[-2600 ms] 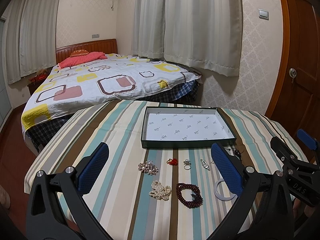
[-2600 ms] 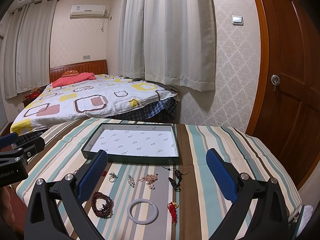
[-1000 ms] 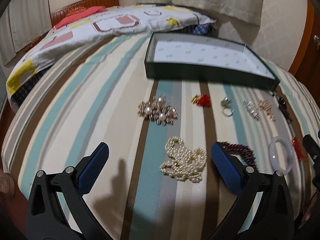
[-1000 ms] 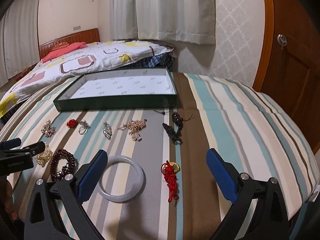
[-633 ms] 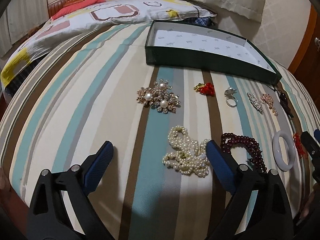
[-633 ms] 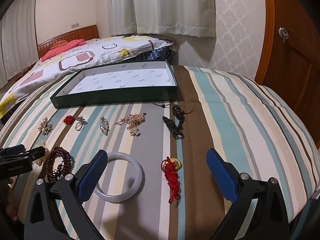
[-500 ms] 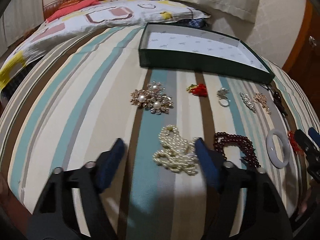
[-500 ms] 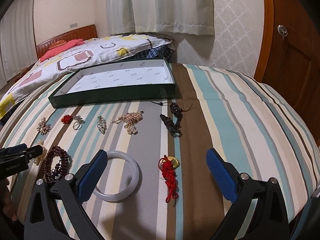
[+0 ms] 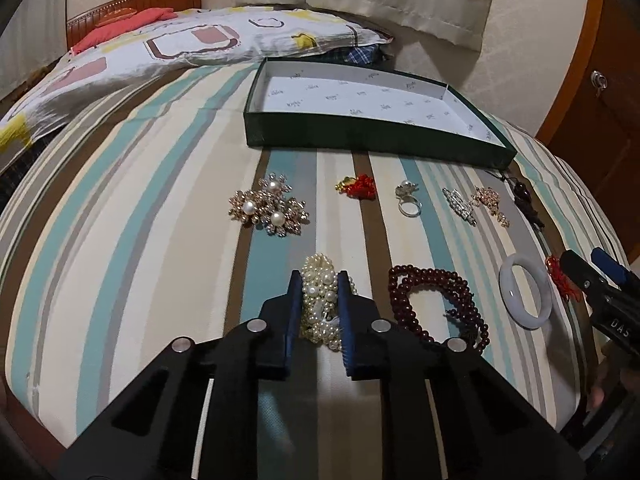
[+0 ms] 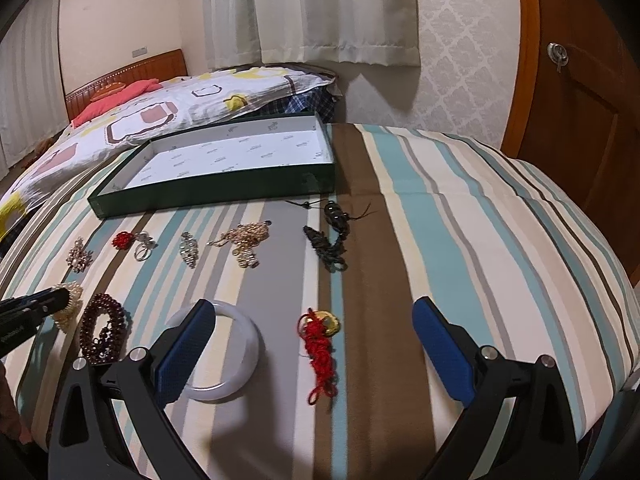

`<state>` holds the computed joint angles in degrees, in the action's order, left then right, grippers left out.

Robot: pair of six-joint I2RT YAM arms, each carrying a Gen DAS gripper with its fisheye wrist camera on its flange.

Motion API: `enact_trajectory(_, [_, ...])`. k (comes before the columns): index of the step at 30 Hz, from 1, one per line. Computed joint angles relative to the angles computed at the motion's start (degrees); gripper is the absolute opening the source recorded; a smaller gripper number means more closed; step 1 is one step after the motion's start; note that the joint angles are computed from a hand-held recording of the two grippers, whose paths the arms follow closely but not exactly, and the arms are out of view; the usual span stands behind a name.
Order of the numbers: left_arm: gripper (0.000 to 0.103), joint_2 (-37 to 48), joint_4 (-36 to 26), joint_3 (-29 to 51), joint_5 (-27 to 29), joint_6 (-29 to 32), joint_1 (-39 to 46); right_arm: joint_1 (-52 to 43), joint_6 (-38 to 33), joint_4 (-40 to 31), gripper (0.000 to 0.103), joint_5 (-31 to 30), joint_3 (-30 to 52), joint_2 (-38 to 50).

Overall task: Organize jewelry
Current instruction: 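Grasp the pearl necklace with the left tool while the right tool grasps the red tassel charm, then carry both items into the white box and open both tools to release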

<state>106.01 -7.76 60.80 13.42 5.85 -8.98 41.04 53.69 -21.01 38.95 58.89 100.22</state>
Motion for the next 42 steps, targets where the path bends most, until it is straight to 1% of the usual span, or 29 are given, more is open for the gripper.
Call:
enact_trajectory(5, [0.016, -0.1, 0.2, 0.0, 0.2, -0.5, 0.6, -1.0, 1.1, -0.2, 0.096, -0.4, -1.1, -0.3])
enact_trajectory(7, [0.016, -0.2, 0.4, -0.1, 0.3, -0.6, 0.7, -1.4, 1.1, 0.2, 0.094, -1.3, -1.7, -0.3])
enact_trajectory(9, [0.016, -0.5, 0.8, -0.4, 0.1, -0.4, 0.6, -1.6, 0.5, 1.1, 0.077, -2.3, -2.1, -0.2])
enact_trajectory(10, [0.016, -0.5, 0.9, -0.4, 0.0, -0.4, 0.6, -1.8, -0.1, 1.8, 0.055, -3.2, -2.4, -0.3])
enact_trajectory(11, [0.016, -0.5, 0.8, -0.3, 0.0, -0.4, 0.6, -2.2, -0.5, 2.3, 0.051, -4.4, -2.6, -0.2])
enact_trajectory(15, [0.016, -0.4, 0.8, -0.3, 0.1, -0.5, 0.7, -2.1, -0.7, 2.7, 0.049, -5.9, -2.8, 0.3])
enact_trajectory(16, [0.016, -0.5, 0.8, -0.4, 0.1, -0.5, 0.8, -1.9, -0.6, 2.6, 0.045, -6.2, -2.8, 0.4])
enact_trajectory(17, [0.016, -0.5, 0.9, -0.4, 0.1, -0.6, 0.7, -1.9, -0.8, 3.1, 0.038, -6.9, -3.2, 0.4])
enact_trajectory(18, [0.016, -0.7, 1.0, -0.6, 0.0, -0.6, 0.7, -1.8, -0.8, 3.6, 0.035, -7.1, -3.7, 0.3])
enact_trajectory(19, [0.016, -0.7, 1.1, -0.7, 0.0, -0.6, 0.7, -1.5, -0.6, 3.3, 0.028, -6.8, -3.8, 0.1])
enact_trajectory(20, [0.016, -0.9, 1.2, -0.9, 0.1, -0.6, 0.8, -1.5, -0.7, 3.7, 0.017, -6.9, -4.4, -0.3])
enact_trajectory(21, [0.016, -0.9, 1.3, -0.9, 0.1, -0.7, 0.8, -1.6, -0.8, 4.3, 0.013, -7.3, -5.0, -0.8])
enact_trajectory(26, [0.016, -2.2, 1.8, -1.6, 0.1, -0.8, 0.8, -0.9, -0.9, 4.9, 0.012, -7.3, -5.6, -1.4])
enact_trajectory(33, [0.016, -4.6, 2.3, -2.1, 0.9, -1.2, 0.9, -0.4, -2.7, 4.3, 0.012, -5.2, -4.2, -3.8])
enact_trajectory(37, [0.016, -5.3, 1.6, -0.3, 1.4, -1.7, 0.3, -1.5, -4.8, 5.3, 0.012, -5.2, -3.1, -5.2])
enact_trajectory(42, [0.016, -4.3, 0.7, 4.1, 1.5, -2.4, -1.1, -4.2, -10.0, 7.1, 0.012, -5.4, 0.8, -5.1])
